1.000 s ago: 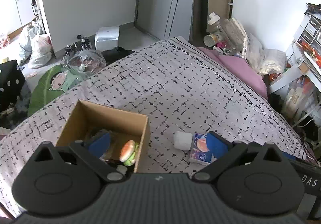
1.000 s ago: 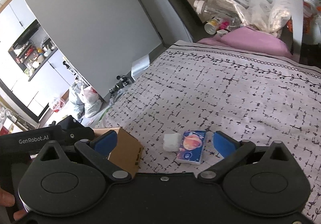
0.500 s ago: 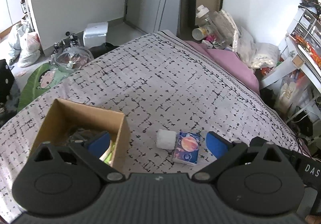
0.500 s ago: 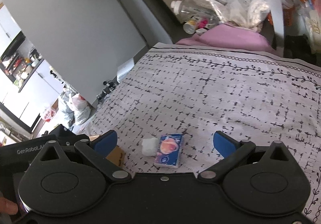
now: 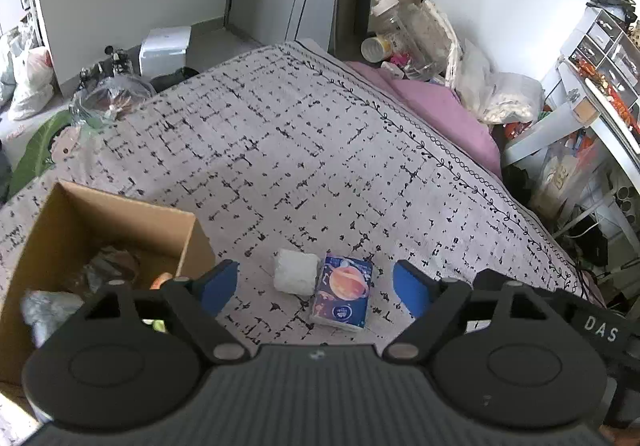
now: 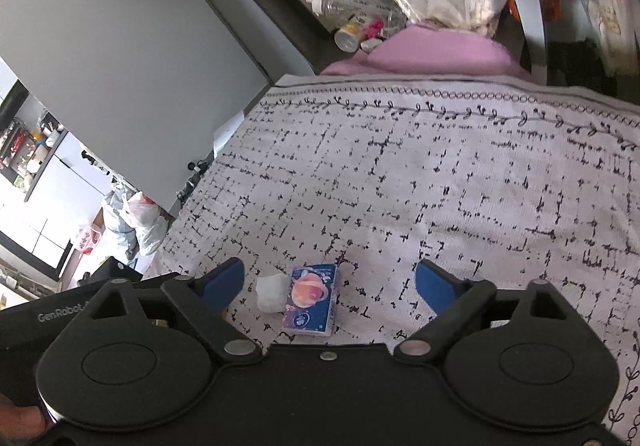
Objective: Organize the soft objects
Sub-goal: 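Move the left tool to the white cloth while the right approaches the blue packet, then grasp the white cloth with the left gripper while the right grasps the blue packet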
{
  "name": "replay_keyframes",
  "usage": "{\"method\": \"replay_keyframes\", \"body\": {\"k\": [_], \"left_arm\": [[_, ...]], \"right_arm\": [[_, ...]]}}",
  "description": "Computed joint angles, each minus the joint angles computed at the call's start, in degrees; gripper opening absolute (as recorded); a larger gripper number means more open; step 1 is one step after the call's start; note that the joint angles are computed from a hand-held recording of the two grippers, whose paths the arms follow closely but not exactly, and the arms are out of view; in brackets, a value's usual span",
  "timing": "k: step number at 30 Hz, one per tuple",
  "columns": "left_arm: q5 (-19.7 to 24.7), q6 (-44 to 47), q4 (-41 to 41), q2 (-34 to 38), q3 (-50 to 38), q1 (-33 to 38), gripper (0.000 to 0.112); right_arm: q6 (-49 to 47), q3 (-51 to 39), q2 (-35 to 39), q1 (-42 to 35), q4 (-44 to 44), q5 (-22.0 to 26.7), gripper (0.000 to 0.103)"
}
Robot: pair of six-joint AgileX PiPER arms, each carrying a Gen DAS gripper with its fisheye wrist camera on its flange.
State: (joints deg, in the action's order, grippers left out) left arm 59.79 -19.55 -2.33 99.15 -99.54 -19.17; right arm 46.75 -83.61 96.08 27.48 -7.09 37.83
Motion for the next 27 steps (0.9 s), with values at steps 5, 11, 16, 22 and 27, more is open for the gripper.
{"method": "replay_keyframes", "body": {"k": [5,11,16,22,27], "left_arm": [[-0.96,0.48,-1.06,2.54,0.47,0.26,0.069],[-1.85,1.64,-3.11,5.98,-0.29,1.28,0.058],[-2.4,2.29,-3.53,7.92,-1.34,1.56,0.051],[-2.14,1.79,-1.78,9.76,-2.89,1.3,0.046],[-2.9,1.71,-1.34,9.97,-2.93,1.49,0.043]], "right_arm": [[-1.22,-1.13,2.33,-0.75,2.6,0.45,0.079],[-4.23,-1.73,5.67,-2.51,9.76,-0.95,0.07],[-6.32,-3.25,9.56,-3.07,14.68,-1.33,0.063],[-7.59,-7.01,15.11,-2.53,17.36,-0.8,0.053],[-5.85,-9.51,17.98,-1.31,15.31,0.11,0.051]]}}
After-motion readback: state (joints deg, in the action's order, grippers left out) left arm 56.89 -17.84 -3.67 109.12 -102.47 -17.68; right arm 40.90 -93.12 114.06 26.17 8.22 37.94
